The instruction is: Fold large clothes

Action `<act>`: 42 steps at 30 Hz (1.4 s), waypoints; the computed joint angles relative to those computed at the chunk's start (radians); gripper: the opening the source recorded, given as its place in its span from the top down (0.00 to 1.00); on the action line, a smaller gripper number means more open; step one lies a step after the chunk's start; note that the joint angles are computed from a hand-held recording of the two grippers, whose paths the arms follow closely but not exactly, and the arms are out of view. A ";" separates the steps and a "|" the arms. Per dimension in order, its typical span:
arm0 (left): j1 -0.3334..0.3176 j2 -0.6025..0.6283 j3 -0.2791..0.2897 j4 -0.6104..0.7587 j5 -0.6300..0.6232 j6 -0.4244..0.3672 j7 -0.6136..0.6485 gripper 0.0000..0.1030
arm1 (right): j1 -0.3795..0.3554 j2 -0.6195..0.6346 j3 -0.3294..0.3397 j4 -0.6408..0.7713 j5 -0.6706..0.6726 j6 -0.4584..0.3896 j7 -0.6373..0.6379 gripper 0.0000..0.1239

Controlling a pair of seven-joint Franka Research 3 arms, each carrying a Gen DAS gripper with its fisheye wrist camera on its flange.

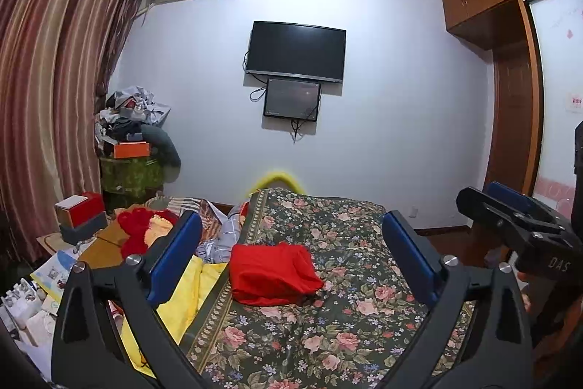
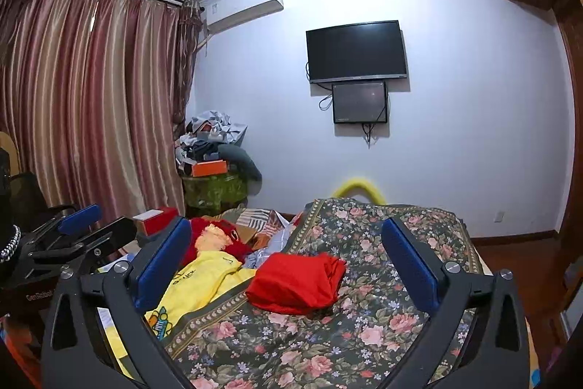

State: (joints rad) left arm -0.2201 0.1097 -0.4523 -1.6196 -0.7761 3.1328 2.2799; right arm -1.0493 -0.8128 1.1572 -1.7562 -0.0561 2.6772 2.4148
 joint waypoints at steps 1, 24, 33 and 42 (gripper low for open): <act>-0.004 -0.001 0.006 -0.003 0.014 0.002 -0.013 0.03 | -0.001 0.002 0.001 -0.001 0.002 0.004 0.001 0.17; -0.008 -0.010 0.009 -0.034 0.075 0.024 -0.071 0.01 | 0.052 0.011 -0.017 -0.040 -0.021 -0.010 0.034 0.17; -0.001 -0.003 0.006 -0.036 0.152 0.023 -0.142 0.01 | 0.080 0.028 -0.031 -0.052 -0.046 -0.017 0.058 0.17; 0.025 0.005 -0.018 -0.032 0.186 0.012 -0.160 0.00 | 0.108 0.056 -0.041 -0.060 -0.081 -0.021 0.079 0.17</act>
